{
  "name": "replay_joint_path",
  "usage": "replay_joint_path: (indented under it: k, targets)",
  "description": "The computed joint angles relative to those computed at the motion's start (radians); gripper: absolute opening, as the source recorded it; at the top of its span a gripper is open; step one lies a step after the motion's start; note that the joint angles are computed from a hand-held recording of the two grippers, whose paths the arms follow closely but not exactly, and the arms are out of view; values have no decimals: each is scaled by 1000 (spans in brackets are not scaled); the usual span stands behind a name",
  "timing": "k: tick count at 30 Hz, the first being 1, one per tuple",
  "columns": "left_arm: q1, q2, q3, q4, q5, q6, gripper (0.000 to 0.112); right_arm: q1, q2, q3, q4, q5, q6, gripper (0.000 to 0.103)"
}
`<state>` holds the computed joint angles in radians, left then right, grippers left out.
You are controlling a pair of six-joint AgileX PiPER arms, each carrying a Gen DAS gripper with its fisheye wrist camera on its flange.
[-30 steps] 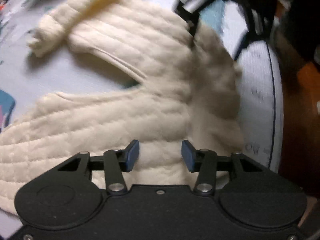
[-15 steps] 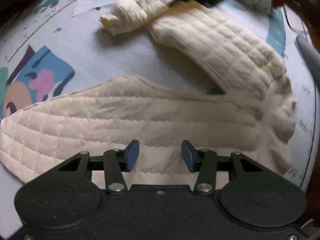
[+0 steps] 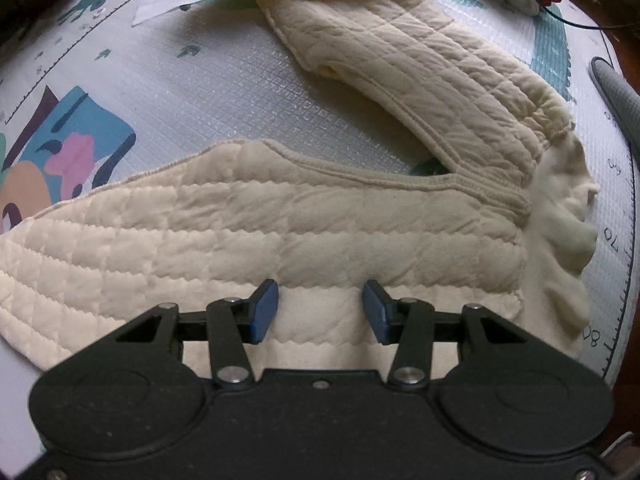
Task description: Fold clothes
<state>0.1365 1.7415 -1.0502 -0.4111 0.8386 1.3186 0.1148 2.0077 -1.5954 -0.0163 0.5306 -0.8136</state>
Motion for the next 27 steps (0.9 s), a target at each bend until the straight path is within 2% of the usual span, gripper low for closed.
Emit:
replay_joint_path:
  k: [3, 5, 6, 8, 11, 14, 16, 18, 21, 24, 27]
  targets:
    - [-1, 1, -3, 4, 3, -2, 46, -24, 35, -62, -119, 16, 146, 26]
    - [1, 0, -3, 2, 5, -2, 46, -41, 60, -94, -207, 26, 241, 52]
    - [2, 0, -1, 0, 4, 1, 46, -51, 65, -104, -249, 34, 281, 54]
    - [4, -2, 2, -3, 4, 3, 46, -76, 74, -112, -318, 35, 344, 54]
    - [6, 2, -4, -3, 11, 1, 46, -118, 63, -97, -238, 18, 290, 53]
    - [7, 9, -16, 2, 25, -6, 46, -124, 20, -12, -99, -19, 126, 53]
    - [8, 19, -39, 12, 51, -20, 47, -119, -3, 38, 35, -15, -24, 53]
    - [23, 25, -66, -8, 81, -31, 47, -97, -24, 93, 86, -20, -94, 53]
    - [73, 17, -82, -119, 73, -23, 47, -59, -9, 99, 87, 8, -76, 53]
    - [84, 18, -93, -133, 12, -84, 47, -45, 35, 34, 104, 30, 2, 53]
    - [93, 40, -123, -118, 6, -143, 47, -47, 132, -114, 66, 42, 188, 53]
